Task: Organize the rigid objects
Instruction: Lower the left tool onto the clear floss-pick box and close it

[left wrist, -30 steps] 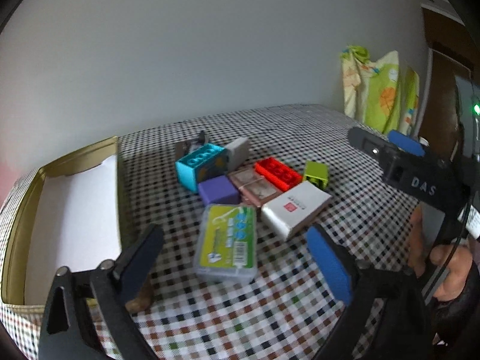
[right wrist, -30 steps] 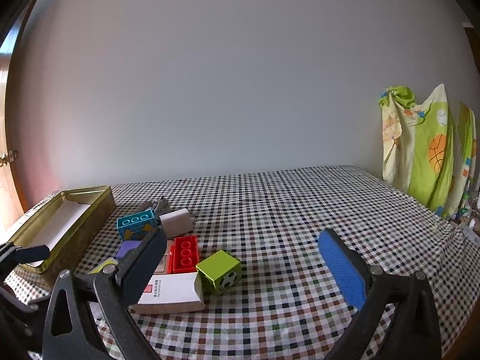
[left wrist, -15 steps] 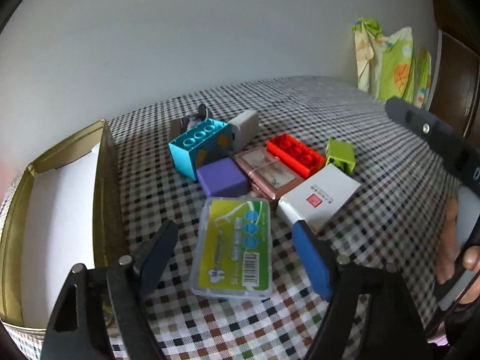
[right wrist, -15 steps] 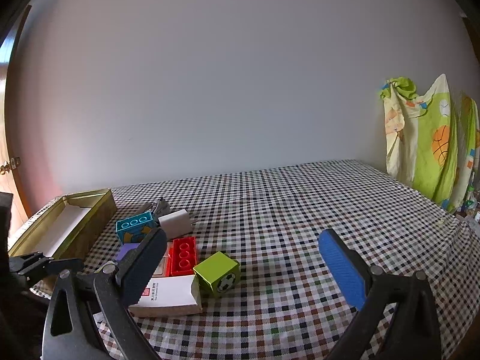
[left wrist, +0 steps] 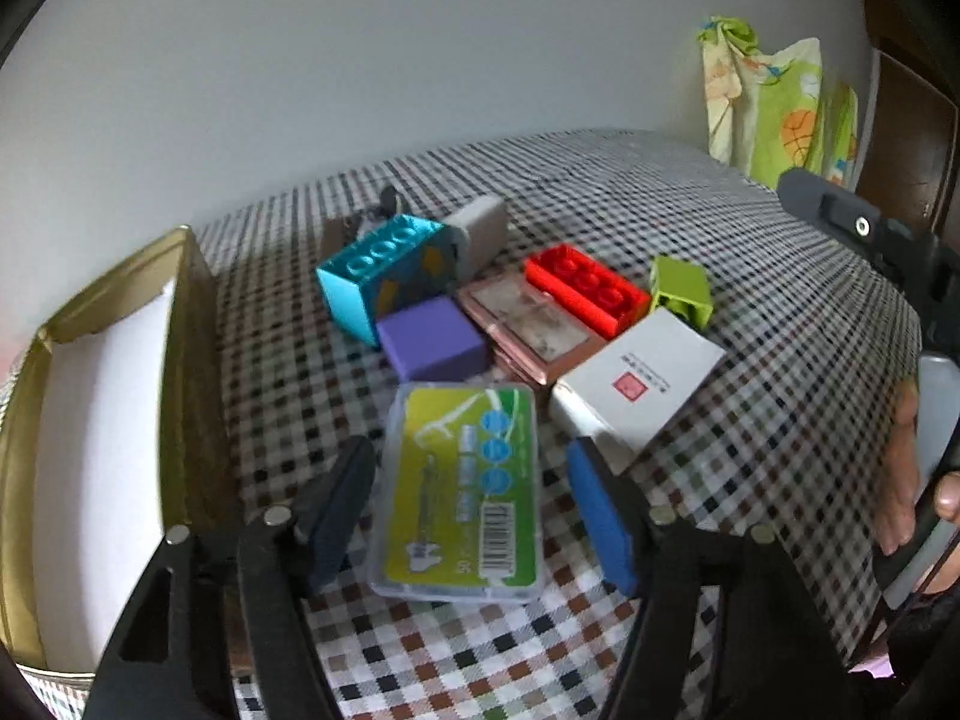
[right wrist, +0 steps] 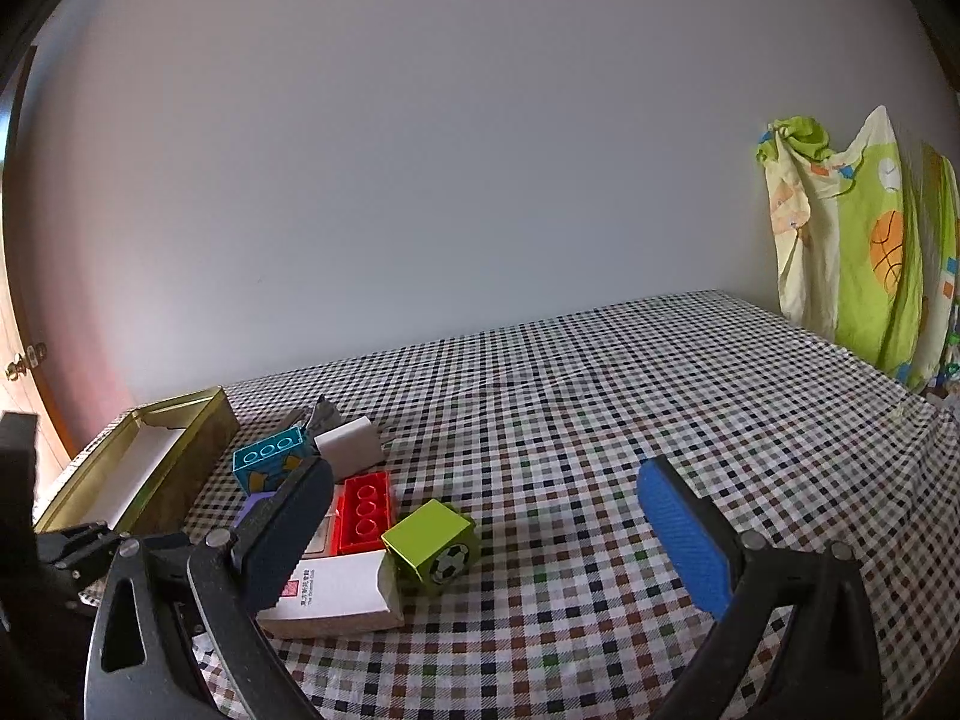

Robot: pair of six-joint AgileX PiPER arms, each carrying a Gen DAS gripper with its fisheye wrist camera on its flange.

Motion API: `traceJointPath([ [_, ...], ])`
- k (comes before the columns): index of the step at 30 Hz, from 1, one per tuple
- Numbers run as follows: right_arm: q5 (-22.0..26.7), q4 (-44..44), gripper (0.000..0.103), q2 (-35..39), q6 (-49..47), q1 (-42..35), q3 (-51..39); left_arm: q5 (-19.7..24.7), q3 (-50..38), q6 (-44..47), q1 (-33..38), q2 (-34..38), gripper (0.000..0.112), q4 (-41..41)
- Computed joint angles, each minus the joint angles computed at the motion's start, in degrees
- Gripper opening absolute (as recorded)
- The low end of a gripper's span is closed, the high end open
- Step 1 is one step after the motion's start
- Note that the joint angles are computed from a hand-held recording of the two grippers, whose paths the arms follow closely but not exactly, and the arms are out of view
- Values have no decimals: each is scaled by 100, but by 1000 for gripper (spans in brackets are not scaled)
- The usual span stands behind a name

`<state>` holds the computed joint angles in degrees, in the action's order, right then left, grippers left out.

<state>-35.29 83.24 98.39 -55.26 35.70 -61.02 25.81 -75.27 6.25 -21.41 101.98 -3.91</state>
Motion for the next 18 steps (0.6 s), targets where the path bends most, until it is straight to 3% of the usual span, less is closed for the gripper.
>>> traceJointPath([
  [4,123,32,102,17,-28,-61,-32,307,-240,-246,-34,213,67,228],
  [8,204,-7,102,-5,31,-108,-5,498,-399,-12,81,341,66,-124],
  [18,202,121,102,-29,-32,-119,-19,498,-397,-100,69,334,62,-125],
])
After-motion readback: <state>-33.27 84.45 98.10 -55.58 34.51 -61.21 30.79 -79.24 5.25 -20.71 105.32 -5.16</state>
